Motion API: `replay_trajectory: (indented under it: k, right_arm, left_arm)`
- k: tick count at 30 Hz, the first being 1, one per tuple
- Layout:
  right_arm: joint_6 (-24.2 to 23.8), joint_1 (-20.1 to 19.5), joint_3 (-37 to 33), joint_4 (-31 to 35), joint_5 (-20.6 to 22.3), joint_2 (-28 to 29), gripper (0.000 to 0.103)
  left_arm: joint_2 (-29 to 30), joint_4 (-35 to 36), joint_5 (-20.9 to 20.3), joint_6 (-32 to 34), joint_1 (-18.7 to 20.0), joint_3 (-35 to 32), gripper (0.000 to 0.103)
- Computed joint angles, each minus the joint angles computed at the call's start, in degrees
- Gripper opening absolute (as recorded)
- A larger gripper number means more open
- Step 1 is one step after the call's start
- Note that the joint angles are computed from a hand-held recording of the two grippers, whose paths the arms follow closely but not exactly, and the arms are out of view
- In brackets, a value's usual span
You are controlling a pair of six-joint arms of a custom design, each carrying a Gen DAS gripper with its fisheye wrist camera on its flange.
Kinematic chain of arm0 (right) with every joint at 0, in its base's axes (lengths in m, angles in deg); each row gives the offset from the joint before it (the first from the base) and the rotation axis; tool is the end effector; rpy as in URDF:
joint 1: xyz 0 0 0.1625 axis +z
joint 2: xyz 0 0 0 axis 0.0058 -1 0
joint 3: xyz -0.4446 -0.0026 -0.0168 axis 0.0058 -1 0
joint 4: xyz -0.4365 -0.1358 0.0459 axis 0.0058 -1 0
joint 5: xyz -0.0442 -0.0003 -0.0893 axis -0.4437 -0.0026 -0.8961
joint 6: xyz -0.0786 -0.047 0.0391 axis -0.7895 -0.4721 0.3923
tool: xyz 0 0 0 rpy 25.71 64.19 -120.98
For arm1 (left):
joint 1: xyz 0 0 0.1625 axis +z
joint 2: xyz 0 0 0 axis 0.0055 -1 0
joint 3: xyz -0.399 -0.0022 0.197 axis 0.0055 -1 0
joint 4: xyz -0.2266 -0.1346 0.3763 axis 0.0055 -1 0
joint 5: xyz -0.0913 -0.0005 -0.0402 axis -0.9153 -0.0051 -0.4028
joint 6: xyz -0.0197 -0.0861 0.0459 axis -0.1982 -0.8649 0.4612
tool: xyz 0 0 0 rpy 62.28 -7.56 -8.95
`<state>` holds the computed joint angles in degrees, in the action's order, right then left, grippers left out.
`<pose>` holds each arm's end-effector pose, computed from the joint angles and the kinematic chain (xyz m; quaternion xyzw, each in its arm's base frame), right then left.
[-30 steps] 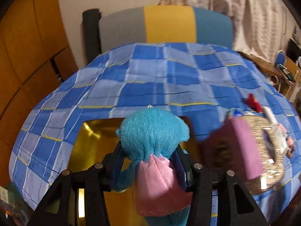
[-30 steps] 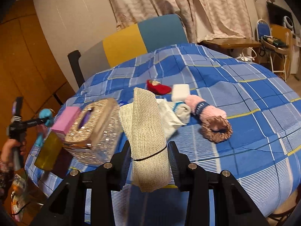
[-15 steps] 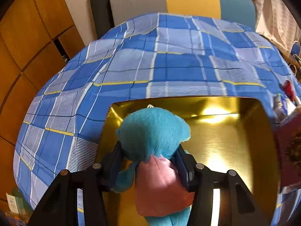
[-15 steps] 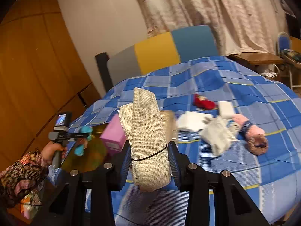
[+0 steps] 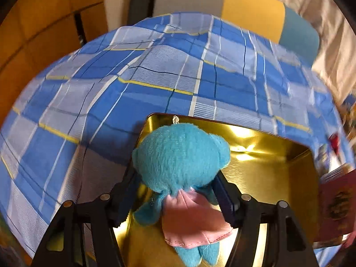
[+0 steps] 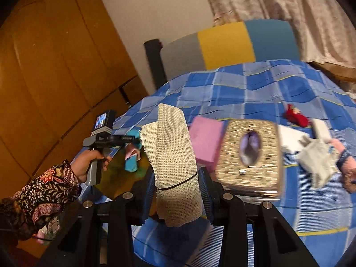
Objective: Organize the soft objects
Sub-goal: 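Carry the blue plush doll with the left tool into the gold tray, then lower the beige scrubber into the gold tray and open the right tool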
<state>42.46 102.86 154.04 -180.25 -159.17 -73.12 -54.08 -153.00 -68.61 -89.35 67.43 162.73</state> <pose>0.2088 -0.3599 0.1363 0.2745 -0.9098 0.2998 0.0835 0.0163 -0.5183 0.2427 -0.0436 0.8880 -0.2981 0.3475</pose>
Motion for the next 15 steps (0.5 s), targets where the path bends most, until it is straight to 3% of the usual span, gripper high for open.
replay_trajectory:
  k: [4,11,15]
  right_arm:
    - [0.56,1.29,-2.58,1.10,0.66,4.95,0.039]
    - [1.65,4.00,-5.90,2.59,0.04,11.08,0.039]
    - [1.82,5.10,-6.43,3.10,-0.54,12.20,0.039]
  left_arm:
    - [-2.86,-5.37,-2.02,1.51,-1.11,3.11,0.069]
    - [-0.02,-2.19,2.14,5.83,-2.19,1.29,0.072]
    - [0.29,-6.70,1.44,7.65,-2.53,1.84,0.079]
